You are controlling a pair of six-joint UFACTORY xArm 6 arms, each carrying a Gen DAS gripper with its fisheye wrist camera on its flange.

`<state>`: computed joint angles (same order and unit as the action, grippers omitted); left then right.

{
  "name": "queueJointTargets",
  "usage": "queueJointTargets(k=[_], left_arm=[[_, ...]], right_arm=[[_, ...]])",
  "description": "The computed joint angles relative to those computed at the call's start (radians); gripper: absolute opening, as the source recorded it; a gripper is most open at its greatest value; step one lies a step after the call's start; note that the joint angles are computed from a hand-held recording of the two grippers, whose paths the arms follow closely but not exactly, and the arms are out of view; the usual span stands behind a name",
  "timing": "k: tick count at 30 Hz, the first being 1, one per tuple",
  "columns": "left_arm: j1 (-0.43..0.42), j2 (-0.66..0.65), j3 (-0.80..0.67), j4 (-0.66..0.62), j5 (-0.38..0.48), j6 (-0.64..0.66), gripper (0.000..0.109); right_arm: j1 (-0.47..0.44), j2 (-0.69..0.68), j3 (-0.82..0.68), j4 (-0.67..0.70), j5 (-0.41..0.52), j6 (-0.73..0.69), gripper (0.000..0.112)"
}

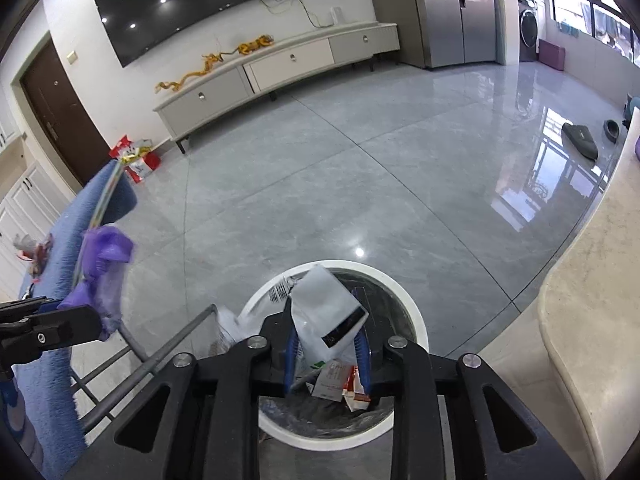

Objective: Collect trash
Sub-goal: 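Carry both bags over the bin and open both grippers, then move both open grippers back to the remaining trash on the rug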

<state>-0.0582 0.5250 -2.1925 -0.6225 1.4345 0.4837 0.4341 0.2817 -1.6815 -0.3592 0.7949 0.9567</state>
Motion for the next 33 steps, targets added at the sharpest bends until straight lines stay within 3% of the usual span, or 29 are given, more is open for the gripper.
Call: queueJointTargets(k=[2,8,19,26,33], left_arm=[[-0.006,0.017,-0.013,-0.012,-0.005,-0.020,0.068],[0.016,0.007,-0.006,-0.032,0.003,-0.022,0.068],[0.093,-0.256,0.278,-0.023,-0.139,0.085,0.068],[0.216,-0.414,0.422,-0.052,-0.189,0.163,0.068],[0.384,-0.479,0.468,-0.121,-0.174,0.236,0.068]], right_arm=[[-0.002,0.003,0.000,-0.006,0.003,0.011,0.048],[-0.004,-0.033,0.048,-0.024,-0.018,0.048,0.049],[0.039,-0.139,0.112,-0.087,-0.022,0.128,0.049],[0.119,-0.148,0.010,-0.171,0.051,0.129,0.049],[0.214,-0.053,-0.226,-0.217,0.148,0.065,0.049]])
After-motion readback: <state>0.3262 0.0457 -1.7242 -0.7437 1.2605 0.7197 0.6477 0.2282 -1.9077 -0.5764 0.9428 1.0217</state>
